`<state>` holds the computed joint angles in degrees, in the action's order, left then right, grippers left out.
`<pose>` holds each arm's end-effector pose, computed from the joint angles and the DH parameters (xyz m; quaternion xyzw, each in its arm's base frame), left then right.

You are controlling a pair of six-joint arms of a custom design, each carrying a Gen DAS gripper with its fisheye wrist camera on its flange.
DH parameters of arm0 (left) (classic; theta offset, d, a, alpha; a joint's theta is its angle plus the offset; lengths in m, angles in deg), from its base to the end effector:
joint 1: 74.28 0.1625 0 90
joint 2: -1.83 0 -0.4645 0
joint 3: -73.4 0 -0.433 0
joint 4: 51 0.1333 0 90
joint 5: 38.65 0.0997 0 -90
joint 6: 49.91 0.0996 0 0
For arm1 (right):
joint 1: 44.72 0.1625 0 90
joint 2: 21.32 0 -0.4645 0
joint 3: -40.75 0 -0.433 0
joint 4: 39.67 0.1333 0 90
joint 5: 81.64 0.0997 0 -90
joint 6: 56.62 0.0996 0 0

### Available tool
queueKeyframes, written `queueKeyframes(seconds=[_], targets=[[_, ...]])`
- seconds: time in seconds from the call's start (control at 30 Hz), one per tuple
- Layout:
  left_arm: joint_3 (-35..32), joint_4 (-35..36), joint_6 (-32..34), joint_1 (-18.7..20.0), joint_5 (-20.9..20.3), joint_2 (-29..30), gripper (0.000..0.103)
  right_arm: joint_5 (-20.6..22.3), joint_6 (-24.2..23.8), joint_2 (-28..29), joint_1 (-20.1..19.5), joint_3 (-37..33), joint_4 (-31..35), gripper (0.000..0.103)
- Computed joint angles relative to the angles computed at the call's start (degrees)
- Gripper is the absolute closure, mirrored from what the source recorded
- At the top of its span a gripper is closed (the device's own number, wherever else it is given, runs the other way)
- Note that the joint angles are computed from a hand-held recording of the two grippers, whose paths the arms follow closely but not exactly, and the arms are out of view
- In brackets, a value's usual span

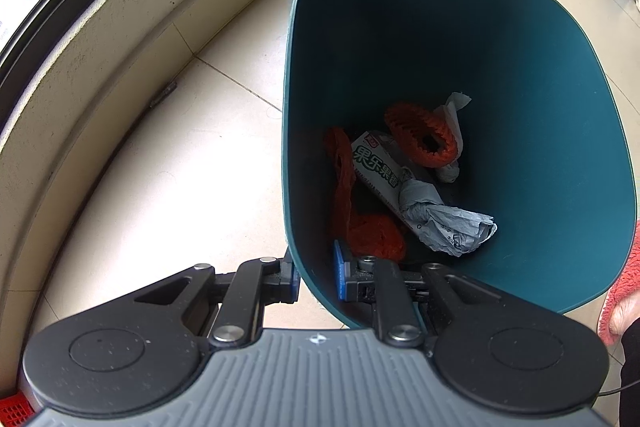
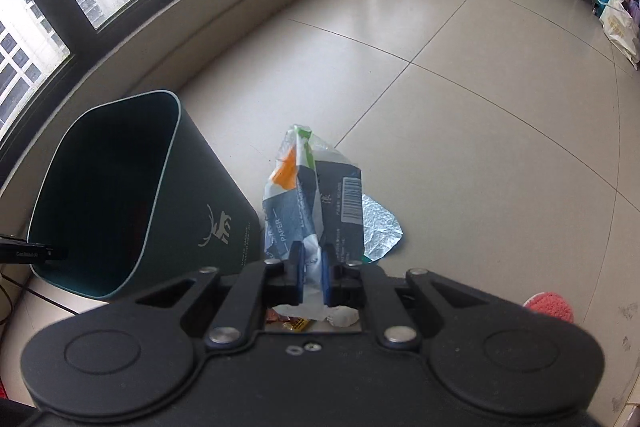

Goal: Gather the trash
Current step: 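Carry the milk carton with the right tool and release it into the bin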

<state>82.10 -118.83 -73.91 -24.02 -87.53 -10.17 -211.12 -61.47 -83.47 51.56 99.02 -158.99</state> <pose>-0.4588 -0.8628 0.1808 0.1835 0.9071 -0.0526 0.3753 0.1543 -0.7622 0.5928 -0.0086 -0.9071 0.2729 0.3203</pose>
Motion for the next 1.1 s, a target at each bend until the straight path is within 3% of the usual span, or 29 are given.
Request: queueKeyframes(seconds=[0.2, 0.43, 0.83, 1.1], targets=[[-2.9, 0.6, -0.1, 0.2, -1.3, 0.9, 0.087, 2.7, -3.7, 3.9, 3.7, -5.2, 1.5, 0.096], [3.8, -4.6, 1.1, 0.0, -1.0, -2.6, 0.087, 5.5, -7.0, 10.1, 5.1, -10.7, 3.8, 0.096], [12.8, -11.7, 4.1, -0.2, -0.4, -6.9, 0.086, -0.9, -7.8, 23.5, 3.9, -22.4, 12.8, 0.096], [13.6, -11.9, 4.3, -0.4, -0.2, -7.5, 0.087, -3.5, -8.4, 27.5, 2.7, -26.0, 16.2, 0.094]])
